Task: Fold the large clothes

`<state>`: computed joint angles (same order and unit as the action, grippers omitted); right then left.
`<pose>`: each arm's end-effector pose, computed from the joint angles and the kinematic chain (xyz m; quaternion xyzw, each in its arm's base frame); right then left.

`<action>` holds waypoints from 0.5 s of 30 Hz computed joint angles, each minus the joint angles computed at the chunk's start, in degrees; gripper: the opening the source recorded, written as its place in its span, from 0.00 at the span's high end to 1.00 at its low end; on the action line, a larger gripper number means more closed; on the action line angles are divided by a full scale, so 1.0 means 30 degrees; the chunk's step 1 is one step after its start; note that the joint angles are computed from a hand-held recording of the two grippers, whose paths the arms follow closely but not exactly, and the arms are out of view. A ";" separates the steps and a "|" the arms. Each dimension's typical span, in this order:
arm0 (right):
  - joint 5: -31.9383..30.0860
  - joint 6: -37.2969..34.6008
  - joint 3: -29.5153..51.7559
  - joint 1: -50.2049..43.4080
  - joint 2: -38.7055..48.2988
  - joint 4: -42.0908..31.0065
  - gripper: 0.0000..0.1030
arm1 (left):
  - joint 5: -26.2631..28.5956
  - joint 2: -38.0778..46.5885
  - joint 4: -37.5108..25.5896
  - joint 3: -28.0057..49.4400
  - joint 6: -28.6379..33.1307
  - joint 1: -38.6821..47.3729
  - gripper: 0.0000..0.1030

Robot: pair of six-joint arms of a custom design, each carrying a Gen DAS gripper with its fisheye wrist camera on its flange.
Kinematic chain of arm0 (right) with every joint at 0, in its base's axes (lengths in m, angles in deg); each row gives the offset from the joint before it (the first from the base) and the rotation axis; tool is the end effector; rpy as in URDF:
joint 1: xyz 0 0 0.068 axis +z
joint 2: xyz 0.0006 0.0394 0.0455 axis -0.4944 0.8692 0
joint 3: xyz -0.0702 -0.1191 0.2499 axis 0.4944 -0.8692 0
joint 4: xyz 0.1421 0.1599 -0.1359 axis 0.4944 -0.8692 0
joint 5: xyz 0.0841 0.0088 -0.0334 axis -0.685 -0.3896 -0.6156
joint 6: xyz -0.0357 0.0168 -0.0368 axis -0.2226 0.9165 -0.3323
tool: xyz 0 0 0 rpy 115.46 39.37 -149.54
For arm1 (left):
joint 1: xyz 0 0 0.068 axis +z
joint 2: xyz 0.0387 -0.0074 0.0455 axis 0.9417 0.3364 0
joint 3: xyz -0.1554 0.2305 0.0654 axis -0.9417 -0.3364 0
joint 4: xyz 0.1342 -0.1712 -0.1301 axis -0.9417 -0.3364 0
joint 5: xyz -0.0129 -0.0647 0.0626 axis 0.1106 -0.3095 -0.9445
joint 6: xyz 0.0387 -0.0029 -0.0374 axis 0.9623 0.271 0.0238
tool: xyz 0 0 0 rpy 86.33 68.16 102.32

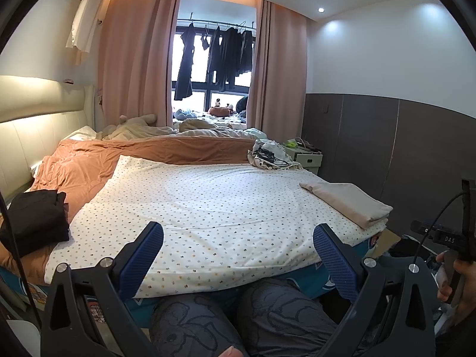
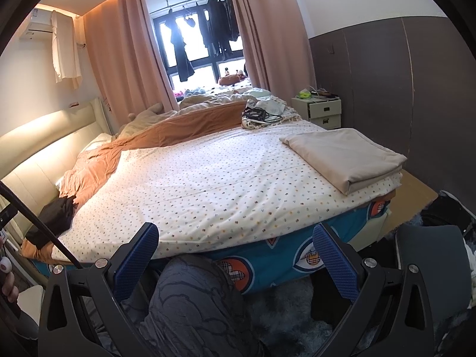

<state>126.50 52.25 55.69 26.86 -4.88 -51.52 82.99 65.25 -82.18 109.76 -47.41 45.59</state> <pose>0.1165 0.1192 0.3999 0.1640 0.7975 -0.0017 0.5806 0.2813 -0.1277 0.4027 0.1145 0.8033 -0.1378 0.5680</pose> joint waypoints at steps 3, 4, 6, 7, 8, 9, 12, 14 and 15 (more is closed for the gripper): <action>-0.0039 0.0047 -0.0276 -0.0041 -0.0194 0.0057 0.00 | -0.0028 0.0006 0.0006 -0.0018 -0.0004 -0.0005 0.00; -0.0171 -0.0092 -0.0387 -0.0157 -0.0313 0.0191 0.00 | -0.0055 -0.0016 0.0001 -0.0028 -0.0002 -0.0025 0.00; -0.0297 -0.0085 -0.0490 -0.0201 -0.0343 0.0245 0.00 | -0.0119 -0.0039 0.0031 -0.0076 -0.0039 -0.0049 0.00; -0.0431 -0.0259 -0.0485 -0.0319 -0.0373 0.0330 0.00 | -0.0103 -0.0074 0.0077 -0.0138 -0.0088 -0.0057 0.00; -0.0467 -0.0315 -0.0493 -0.0340 -0.0353 0.0369 0.00 | -0.0036 -0.0102 0.0112 -0.0191 -0.0134 -0.0046 0.00; -0.0475 -0.0353 -0.0431 -0.0341 -0.0302 0.0355 0.00 | 0.0006 -0.0141 0.0144 -0.0261 -0.0164 -0.0032 0.00; -0.0550 -0.0357 -0.0187 -0.0371 -0.0113 0.0233 0.00 | -0.0018 -0.0132 0.0134 -0.0277 -0.0140 -0.0016 0.00; -0.0646 -0.0476 -0.0081 -0.0448 -0.0064 0.0301 0.00 | 0.0029 -0.0154 0.0186 -0.0325 -0.0112 0.0011 0.00; -0.0671 -0.0489 -0.0049 -0.0479 -0.0035 0.0291 0.00 | 0.0027 -0.0189 0.0239 -0.0405 -0.0104 0.0014 0.00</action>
